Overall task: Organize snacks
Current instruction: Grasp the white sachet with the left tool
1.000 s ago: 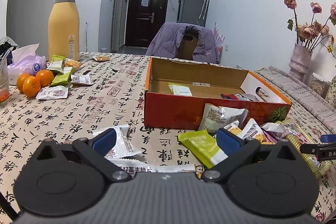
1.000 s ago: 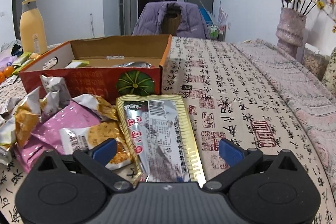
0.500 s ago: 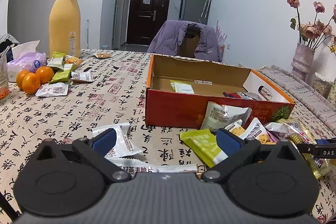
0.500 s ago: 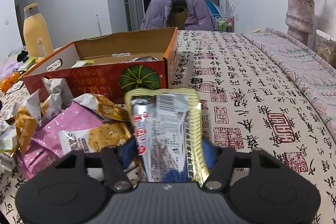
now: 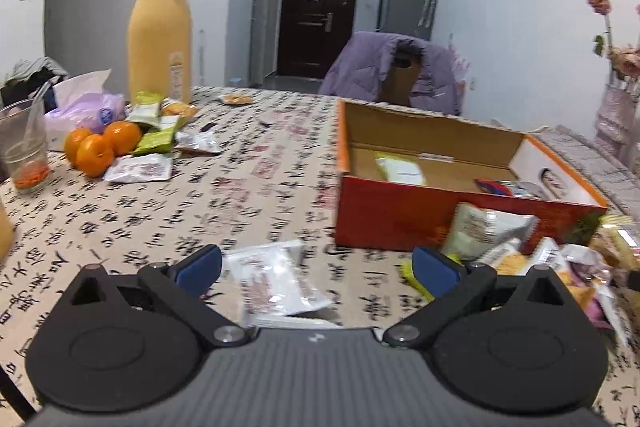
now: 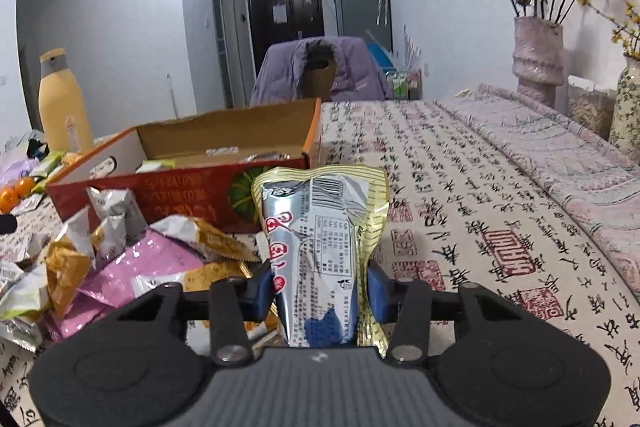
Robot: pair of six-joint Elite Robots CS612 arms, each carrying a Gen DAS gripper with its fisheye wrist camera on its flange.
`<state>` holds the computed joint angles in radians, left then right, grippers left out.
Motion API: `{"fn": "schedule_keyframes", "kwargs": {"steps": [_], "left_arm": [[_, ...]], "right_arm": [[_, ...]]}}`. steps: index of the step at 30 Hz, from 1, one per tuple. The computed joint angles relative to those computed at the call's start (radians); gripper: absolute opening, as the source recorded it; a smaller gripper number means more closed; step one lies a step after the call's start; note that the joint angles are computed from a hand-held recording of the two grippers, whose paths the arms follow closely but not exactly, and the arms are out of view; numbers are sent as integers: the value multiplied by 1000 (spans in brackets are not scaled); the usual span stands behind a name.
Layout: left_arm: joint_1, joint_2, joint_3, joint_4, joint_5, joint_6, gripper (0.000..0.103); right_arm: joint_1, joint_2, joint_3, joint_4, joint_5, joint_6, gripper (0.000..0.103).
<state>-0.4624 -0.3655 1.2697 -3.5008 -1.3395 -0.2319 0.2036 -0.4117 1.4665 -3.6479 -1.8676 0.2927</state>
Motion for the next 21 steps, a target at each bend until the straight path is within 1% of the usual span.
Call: {"fn": "schedule_keyframes", "kwargs": {"steps": [5, 7, 13, 21], "left_arm": [[2, 11, -43, 112, 79, -8, 103], [7, 15, -59, 157, 78, -26, 103], [11, 30, -106, 249, 92, -57, 102], [11, 37, -139, 343, 91, -96, 80]], "right_arm": [[5, 1, 0, -10, -15, 7, 45], [7, 3, -1, -11, -18, 6, 45], [11, 2, -1, -7, -27, 8, 45], [15, 0, 1, -4, -31, 5, 45]]}}
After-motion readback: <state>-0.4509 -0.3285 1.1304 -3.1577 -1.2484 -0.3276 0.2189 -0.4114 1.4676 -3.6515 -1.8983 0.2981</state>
